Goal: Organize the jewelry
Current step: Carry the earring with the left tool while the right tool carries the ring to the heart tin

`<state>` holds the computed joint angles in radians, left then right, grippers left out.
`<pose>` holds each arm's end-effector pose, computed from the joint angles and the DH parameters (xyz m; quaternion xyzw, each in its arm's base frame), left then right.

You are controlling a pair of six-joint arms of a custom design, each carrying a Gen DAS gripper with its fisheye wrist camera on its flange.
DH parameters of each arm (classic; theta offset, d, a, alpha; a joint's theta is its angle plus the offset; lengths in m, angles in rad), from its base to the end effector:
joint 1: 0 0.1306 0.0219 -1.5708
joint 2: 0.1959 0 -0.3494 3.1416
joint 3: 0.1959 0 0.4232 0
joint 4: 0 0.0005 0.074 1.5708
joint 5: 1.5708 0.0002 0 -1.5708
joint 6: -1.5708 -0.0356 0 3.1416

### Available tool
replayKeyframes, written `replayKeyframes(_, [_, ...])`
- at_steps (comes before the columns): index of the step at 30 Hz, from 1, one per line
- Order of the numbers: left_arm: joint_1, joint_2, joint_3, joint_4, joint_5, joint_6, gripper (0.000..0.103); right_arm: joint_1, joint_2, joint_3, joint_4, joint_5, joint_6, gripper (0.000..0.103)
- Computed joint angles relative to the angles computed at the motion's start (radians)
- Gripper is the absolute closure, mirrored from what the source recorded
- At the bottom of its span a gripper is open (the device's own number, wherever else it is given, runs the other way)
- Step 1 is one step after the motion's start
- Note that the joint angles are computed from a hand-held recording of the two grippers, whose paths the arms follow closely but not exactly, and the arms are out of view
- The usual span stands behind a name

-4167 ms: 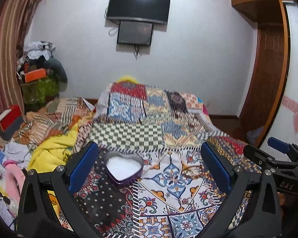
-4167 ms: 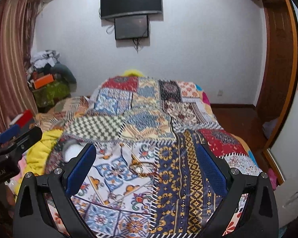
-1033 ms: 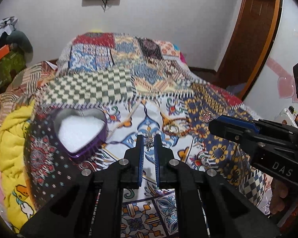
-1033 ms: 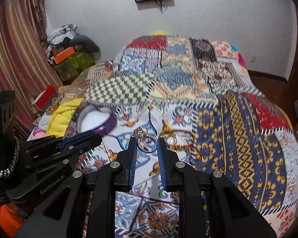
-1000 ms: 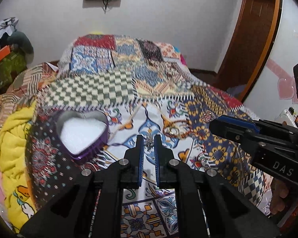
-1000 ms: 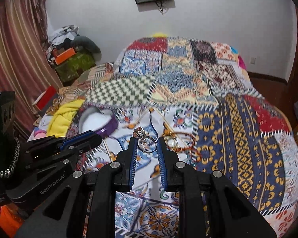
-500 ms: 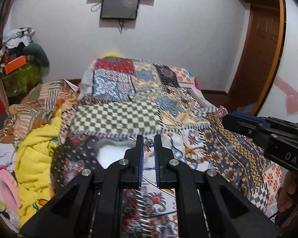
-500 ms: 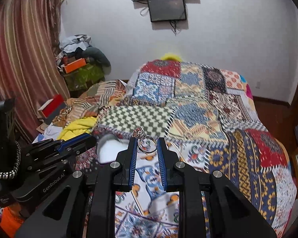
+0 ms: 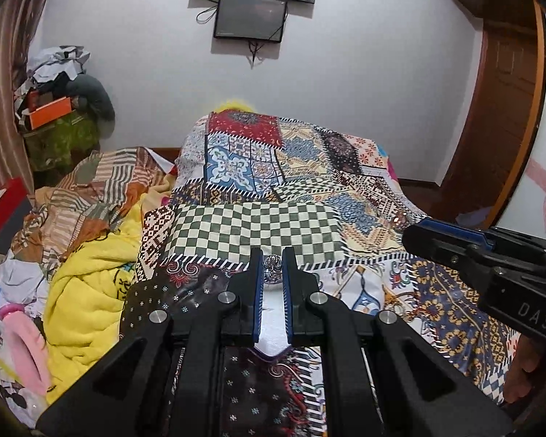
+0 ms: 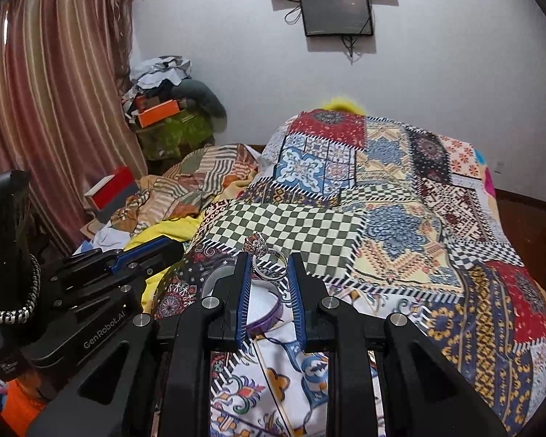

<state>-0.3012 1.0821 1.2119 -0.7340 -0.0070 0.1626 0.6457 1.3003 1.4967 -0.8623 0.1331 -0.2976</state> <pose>0.4113 -0.1280 0.4575 0.0597 0.8834 -0.1038 0.4530 0.3999 0.2947 0.4939 -0.1268 0.8889 0.1449 0.4158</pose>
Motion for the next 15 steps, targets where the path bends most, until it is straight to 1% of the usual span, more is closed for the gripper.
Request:
replayKeyframes(3, [0.016, 0.021, 0.000, 0.000, 0.022, 0.004, 0.095, -0.003, 0.030, 0.014, -0.006, -0.022, 0.005, 0.085])
replayKeyframes(9, [0.037, 0.068, 0.004, -0.010, 0.070, 0.015, 0.095, -0.013, 0.100, 0.039, -0.040, -0.093, 0.018, 0.085])
replayKeyframes(15, [0.047, 0.107, 0.005, -0.017, 0.088, 0.014, 0.095, -0.016, 0.157, 0.061, -0.074, -0.133, 0.031, 0.085])
